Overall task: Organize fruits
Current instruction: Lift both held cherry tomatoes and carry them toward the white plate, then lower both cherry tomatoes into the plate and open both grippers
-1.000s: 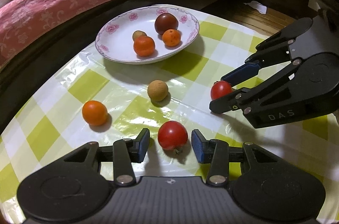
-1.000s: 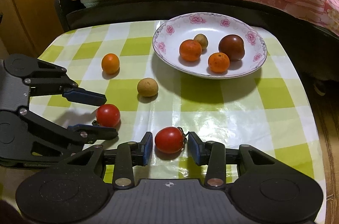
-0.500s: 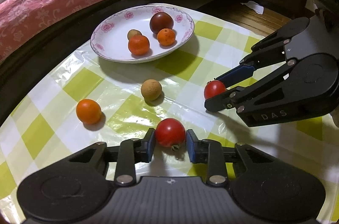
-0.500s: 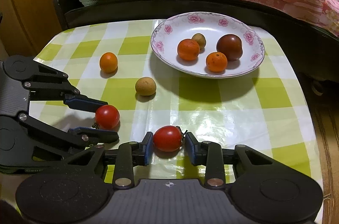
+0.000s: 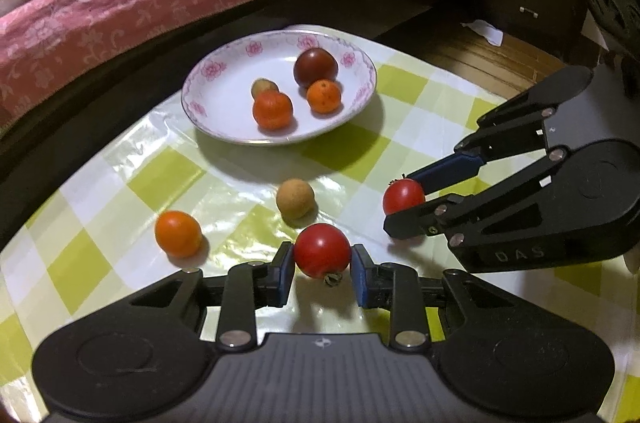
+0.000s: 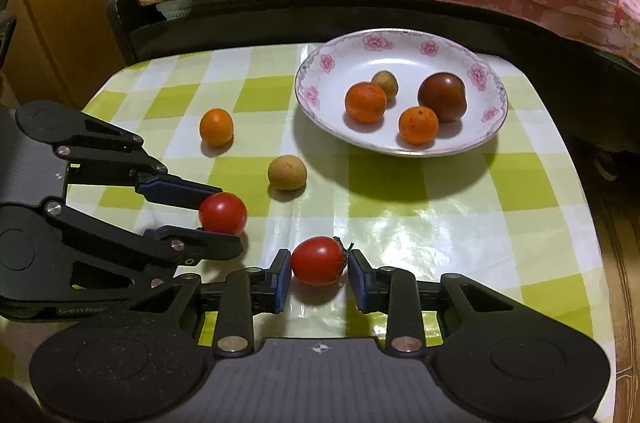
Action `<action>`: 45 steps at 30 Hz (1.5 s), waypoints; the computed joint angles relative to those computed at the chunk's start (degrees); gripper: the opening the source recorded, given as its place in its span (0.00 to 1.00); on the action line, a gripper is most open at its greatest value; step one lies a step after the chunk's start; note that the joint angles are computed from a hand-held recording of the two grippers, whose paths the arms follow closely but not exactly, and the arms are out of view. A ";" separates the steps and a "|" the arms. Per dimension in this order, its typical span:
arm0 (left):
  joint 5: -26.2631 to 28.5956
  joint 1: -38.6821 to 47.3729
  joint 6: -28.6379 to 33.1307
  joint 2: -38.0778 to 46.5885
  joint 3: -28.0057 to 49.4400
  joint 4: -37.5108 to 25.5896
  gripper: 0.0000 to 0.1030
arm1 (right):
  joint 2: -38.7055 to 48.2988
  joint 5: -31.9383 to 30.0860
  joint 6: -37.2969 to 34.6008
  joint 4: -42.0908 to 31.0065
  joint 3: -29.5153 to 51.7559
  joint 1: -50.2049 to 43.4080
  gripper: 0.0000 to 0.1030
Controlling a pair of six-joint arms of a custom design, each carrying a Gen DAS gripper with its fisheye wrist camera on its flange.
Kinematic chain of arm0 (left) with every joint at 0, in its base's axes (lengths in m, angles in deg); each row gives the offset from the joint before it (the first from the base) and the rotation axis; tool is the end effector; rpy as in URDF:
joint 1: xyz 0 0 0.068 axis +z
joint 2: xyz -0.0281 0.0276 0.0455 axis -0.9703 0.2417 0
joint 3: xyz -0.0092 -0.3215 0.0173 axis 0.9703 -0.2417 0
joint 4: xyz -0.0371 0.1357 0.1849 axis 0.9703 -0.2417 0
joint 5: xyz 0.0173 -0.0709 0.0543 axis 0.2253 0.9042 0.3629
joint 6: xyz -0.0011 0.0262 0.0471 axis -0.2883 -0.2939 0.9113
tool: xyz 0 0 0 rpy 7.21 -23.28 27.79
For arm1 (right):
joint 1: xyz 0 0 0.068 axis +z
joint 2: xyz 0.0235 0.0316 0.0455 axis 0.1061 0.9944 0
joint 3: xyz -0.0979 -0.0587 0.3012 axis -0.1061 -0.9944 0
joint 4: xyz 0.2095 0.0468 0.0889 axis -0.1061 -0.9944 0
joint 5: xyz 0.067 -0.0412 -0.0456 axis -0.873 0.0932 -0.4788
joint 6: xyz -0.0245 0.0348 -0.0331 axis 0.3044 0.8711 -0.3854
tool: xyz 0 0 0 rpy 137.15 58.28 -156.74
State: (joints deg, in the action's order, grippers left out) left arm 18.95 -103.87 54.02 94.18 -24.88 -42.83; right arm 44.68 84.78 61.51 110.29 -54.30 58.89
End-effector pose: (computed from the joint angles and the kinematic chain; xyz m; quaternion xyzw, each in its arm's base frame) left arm 0.2027 -0.1119 0.1440 0.3206 0.8836 -0.1094 0.3231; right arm 0.1865 0.2249 0.0947 -0.1577 0.9130 0.0804 0.3675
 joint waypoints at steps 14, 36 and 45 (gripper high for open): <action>-0.81 -0.21 -0.93 -0.80 2.15 0.28 0.36 | -3.03 1.85 -0.21 1.24 -0.84 0.09 0.26; -4.16 0.17 -2.77 6.47 11.28 3.60 0.36 | -3.76 1.94 -3.70 6.82 0.87 -7.38 0.27; -5.09 -0.14 -2.55 11.35 13.69 5.17 0.36 | -0.54 -0.26 -4.73 8.05 2.48 -11.12 0.27</action>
State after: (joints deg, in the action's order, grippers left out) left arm 13.85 -104.01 51.47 105.53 -11.19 -37.66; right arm 44.14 84.53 56.78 118.34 -51.82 47.77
